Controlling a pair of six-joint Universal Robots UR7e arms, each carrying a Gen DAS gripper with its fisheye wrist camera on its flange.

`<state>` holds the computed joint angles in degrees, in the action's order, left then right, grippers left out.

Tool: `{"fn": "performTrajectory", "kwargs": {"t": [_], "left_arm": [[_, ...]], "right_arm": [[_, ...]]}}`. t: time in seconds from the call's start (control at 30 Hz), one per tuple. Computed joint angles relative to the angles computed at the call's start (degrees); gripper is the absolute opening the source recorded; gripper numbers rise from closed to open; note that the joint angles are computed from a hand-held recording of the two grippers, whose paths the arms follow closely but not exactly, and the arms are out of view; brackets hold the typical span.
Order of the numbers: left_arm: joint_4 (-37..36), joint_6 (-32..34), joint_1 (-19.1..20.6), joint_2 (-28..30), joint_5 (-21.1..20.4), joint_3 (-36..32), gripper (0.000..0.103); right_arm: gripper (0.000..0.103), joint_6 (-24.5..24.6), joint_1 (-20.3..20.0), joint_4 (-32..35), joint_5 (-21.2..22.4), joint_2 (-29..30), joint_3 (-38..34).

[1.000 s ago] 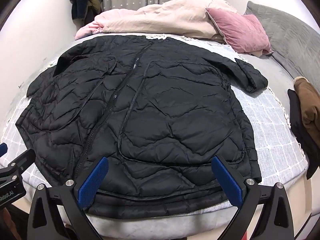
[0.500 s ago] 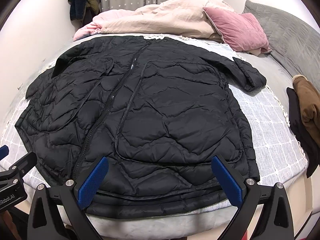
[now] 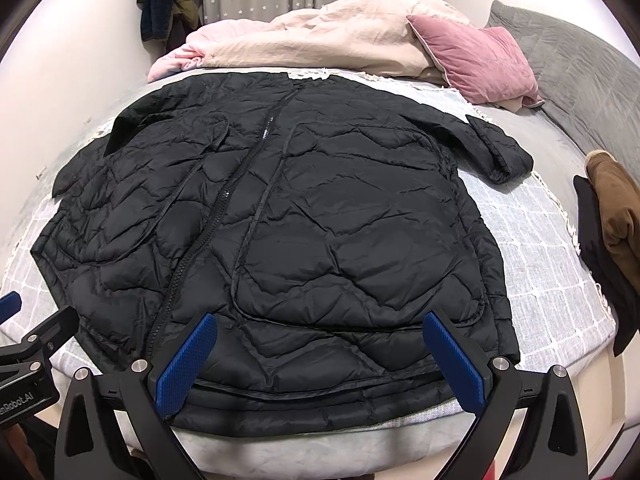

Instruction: Fold large clothes

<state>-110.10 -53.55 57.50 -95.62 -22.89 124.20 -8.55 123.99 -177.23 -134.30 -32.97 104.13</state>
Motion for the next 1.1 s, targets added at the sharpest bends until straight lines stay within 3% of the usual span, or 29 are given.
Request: {"fn": "performTrajectory", "kwargs": {"t": [1.1], "left_arm": [[-0.55,0.49,0.17,0.12,-0.79,0.35,0.103]], "right_arm": [[0.103,-0.07,-0.01,0.4,-0.12,-0.26,0.05]]}}
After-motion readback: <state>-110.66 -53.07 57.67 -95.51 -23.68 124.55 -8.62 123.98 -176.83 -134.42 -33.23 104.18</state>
